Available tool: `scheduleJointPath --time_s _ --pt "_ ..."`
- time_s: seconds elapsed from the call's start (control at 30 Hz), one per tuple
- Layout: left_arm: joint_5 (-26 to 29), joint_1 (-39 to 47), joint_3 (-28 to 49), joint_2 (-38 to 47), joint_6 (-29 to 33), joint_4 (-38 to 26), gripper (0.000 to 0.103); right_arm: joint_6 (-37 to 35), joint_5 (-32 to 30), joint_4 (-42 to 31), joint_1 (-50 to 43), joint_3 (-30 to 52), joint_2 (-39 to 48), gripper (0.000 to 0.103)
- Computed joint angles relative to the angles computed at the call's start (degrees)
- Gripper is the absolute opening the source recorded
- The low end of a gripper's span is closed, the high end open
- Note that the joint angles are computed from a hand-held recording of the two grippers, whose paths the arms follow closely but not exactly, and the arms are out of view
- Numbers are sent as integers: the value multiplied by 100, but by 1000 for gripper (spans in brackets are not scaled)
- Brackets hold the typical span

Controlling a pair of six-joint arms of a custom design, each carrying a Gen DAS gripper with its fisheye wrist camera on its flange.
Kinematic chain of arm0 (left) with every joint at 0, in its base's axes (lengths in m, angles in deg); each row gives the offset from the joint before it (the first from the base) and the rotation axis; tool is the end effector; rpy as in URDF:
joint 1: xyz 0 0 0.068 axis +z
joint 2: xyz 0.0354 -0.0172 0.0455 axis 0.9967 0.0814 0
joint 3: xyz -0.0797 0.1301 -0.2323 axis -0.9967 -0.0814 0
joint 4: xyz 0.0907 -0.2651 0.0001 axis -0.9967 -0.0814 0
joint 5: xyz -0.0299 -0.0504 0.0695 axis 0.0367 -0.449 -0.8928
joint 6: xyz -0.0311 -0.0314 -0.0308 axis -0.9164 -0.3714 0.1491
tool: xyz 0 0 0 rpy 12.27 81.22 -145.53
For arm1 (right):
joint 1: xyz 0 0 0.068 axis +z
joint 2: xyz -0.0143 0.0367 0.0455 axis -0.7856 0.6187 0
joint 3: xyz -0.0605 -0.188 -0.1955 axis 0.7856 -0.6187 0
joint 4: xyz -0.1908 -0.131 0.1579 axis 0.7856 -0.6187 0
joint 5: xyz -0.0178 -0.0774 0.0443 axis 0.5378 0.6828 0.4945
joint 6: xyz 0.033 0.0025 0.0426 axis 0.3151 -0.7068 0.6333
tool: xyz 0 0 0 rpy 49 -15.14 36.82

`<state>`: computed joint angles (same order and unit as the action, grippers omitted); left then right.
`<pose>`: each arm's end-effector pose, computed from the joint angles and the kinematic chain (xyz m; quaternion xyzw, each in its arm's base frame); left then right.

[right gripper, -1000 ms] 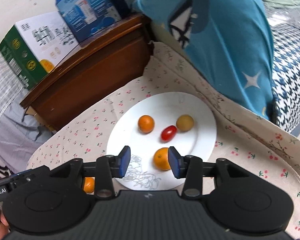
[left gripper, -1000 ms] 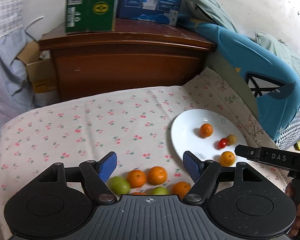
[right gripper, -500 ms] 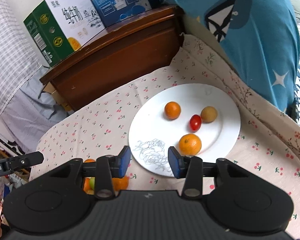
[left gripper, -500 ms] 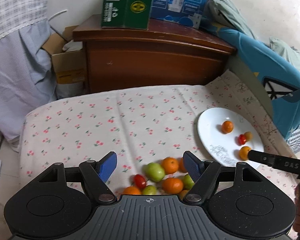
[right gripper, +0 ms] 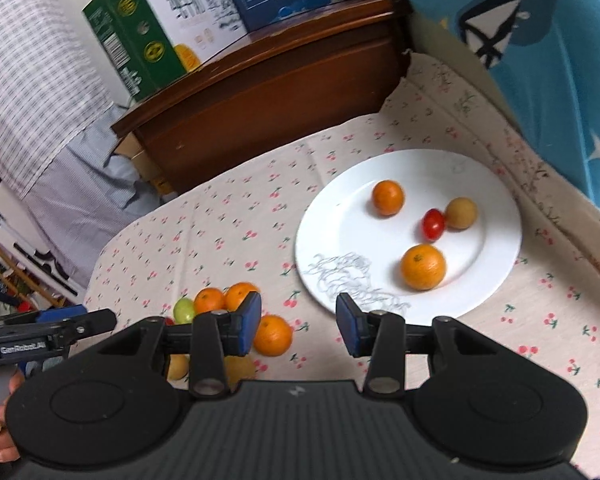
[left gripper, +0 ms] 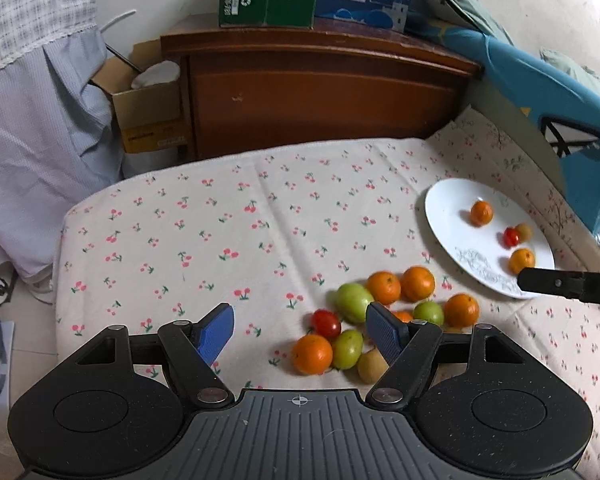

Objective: Organize fruits
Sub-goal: 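Move both open grippers back to the fruit pile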

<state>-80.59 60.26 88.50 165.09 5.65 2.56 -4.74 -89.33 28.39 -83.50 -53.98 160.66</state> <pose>0.2100 -0.0915 0.0288 0.0263 0.9279 -0.0582 0.3673 0.2357 -0.1154 0.0132 -0.0243 0.9042 0.2496 0.3457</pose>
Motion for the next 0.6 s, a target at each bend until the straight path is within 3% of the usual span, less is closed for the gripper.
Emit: scheduleJointPath --time_s 0.27,0.6 --pt "42 -22 -105 696 635 716 74 -82 167 -1 278 0 181 43" --pt "257 -23 6 1261 1168 1071 71 106 410 142 588 108 454 43"
